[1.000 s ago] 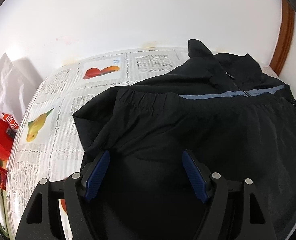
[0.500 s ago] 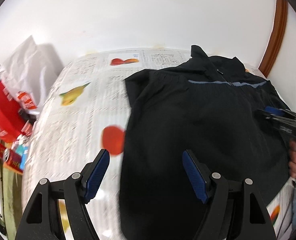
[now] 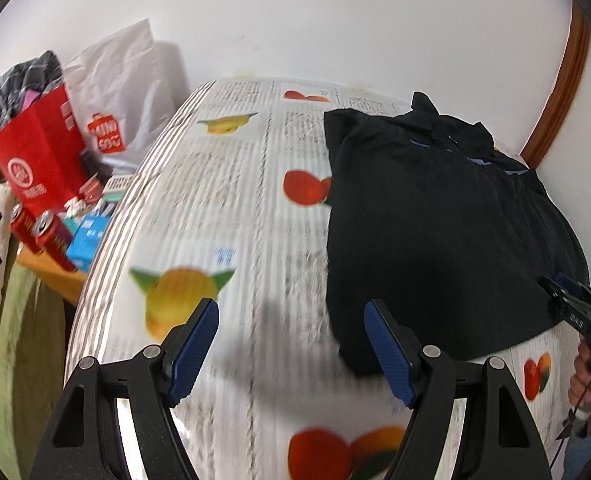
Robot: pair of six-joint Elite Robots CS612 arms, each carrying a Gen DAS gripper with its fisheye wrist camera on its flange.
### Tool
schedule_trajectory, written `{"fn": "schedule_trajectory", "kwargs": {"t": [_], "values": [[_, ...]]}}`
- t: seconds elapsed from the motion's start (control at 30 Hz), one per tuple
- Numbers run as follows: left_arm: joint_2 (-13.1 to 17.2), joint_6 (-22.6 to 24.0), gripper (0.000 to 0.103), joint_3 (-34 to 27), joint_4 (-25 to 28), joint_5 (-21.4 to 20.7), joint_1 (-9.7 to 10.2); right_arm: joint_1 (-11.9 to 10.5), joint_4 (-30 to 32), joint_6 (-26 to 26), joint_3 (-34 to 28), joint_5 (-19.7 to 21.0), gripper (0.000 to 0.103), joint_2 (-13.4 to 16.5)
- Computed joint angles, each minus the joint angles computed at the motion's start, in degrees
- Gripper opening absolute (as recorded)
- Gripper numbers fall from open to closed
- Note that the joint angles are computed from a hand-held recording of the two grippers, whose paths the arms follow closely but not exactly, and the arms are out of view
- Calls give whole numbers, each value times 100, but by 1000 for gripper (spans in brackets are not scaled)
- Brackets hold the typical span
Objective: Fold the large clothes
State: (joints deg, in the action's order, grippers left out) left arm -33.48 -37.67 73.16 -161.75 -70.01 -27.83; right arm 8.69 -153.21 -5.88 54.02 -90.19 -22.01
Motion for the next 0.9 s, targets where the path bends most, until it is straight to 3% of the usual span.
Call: {"fn": "schedule_trajectory", "kwargs": {"t": [0.2,0.4,0.6,0.9], "values": [[-209,-290,73,503,8,113,-78,-22,-626,-97,1112,-62,55,-548],[-365,-515,73,884,83,142,-113,113,-710,-827,1617,201,55,-803],[-460,-607,73,1097,30,74,-81,542,-1046,-2336,1455,658,65,-646],[-409,-697,73,1135,-271,-289,44,920,-641,-3112,399,727,65,-114]]}}
